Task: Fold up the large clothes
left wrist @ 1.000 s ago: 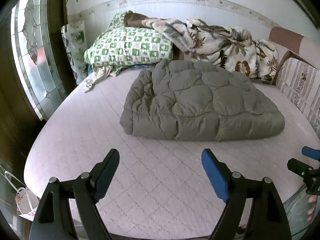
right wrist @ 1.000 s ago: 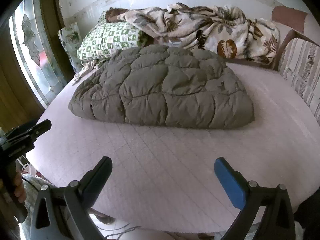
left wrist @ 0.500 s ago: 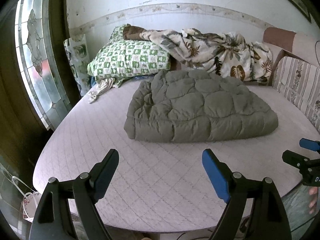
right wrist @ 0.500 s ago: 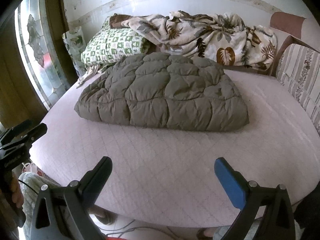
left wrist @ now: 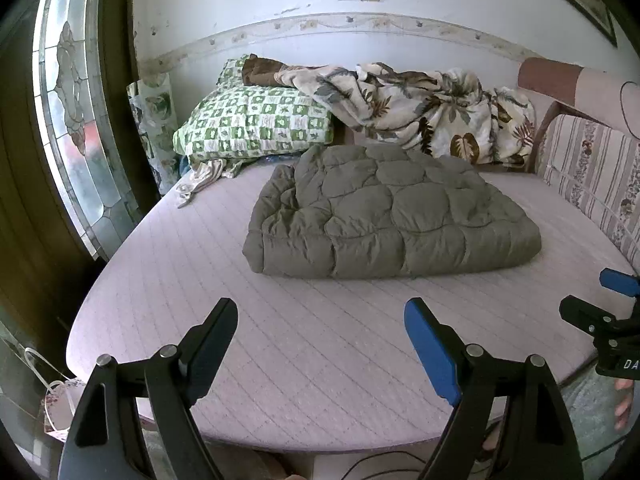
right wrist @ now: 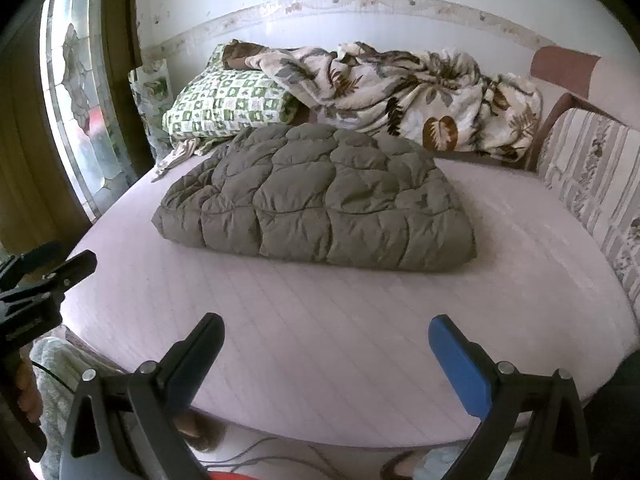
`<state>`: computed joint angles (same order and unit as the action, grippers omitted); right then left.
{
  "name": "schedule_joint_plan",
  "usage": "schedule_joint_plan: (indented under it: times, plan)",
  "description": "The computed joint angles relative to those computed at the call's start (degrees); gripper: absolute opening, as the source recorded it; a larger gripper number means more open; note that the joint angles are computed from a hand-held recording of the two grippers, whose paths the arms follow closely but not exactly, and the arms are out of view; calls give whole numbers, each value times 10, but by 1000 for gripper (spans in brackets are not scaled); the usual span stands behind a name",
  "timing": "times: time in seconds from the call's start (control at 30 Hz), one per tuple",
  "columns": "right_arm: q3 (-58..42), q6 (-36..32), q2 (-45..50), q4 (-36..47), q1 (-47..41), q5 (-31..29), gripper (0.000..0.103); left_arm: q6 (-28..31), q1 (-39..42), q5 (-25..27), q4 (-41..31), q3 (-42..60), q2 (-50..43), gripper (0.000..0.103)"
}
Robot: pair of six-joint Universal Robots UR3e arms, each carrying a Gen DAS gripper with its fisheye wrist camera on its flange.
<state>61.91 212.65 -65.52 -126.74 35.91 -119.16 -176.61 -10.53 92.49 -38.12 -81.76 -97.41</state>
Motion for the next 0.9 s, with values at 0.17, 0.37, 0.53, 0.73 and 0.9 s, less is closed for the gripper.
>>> schedule_joint_plan:
  times: [0.17,0.37,0.53,0.73,0.9]
  plan:
    - [14,-4,-10,-3,-5,8,103,-2,-3,0,-10,13,-8,86]
    - [7,-5,-6,3,-6,5,103,-7,-4,-2,-14,18,-13,86]
    - [5,-6,-3,14,-10,5,103,-14,1,-18,-1,-1,-14,86]
    - [-4,7,10,23,-14,1,103,-13,14,-48,0,-1,-29,86]
    - [-60,11,41,52,-19,-8,103,-17,32,-64,-8,27,-55,86]
